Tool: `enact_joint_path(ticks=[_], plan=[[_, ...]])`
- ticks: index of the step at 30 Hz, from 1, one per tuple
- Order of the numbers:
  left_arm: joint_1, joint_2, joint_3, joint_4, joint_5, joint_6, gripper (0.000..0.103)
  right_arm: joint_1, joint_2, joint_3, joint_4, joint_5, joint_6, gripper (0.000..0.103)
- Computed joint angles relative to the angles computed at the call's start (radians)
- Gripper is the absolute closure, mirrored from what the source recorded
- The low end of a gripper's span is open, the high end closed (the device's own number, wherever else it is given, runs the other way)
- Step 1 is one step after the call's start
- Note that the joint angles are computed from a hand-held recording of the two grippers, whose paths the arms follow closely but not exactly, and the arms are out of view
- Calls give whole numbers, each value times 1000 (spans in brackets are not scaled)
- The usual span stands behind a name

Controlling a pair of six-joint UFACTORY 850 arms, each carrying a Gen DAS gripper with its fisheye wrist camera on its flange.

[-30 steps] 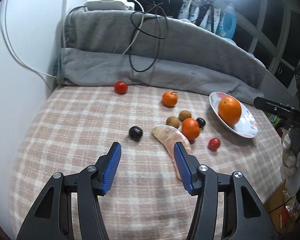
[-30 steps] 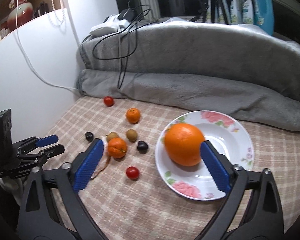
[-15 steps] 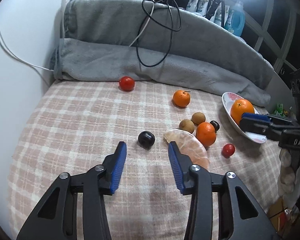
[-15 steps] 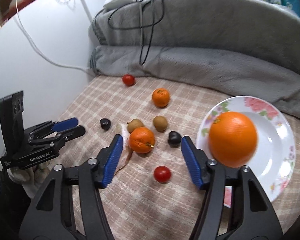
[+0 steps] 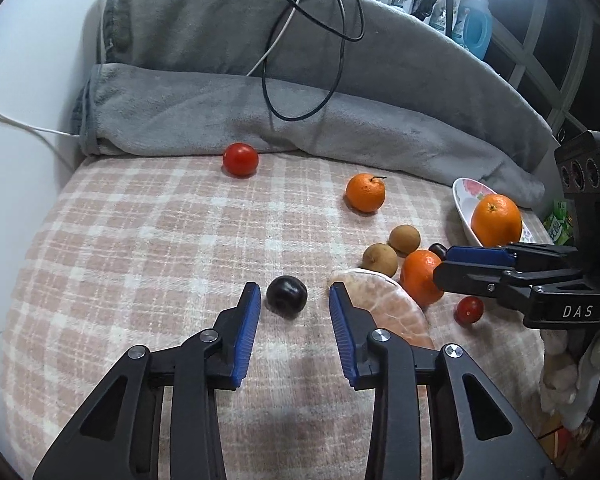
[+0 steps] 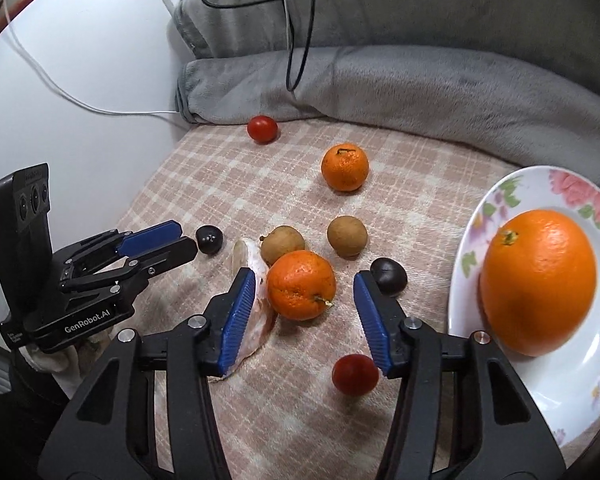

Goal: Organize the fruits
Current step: 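Move the right tool to the small mandarin while the left tool approaches the dark plum, then close the right tool on the mandarin while the left tool grasps the dark plum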

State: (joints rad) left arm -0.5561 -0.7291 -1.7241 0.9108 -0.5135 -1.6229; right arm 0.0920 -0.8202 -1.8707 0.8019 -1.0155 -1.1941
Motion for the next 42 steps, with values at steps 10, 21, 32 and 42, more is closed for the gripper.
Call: enact_joint_path(ticks=[10,21,32,42], plan=[[12,-12,-4,-32,18,32,72,9,-29,-30,-13,-14,24,49],[19,-33,-21,-61,26,73,75,26,-32,-37,-54,5,19,54],[20,-44,-35,-74,7,93,82,38,-21,-24,-79,26,9,60],[11,-14,-5,-16,10,20,82,24,4,-3,-40,27,-14,61]])
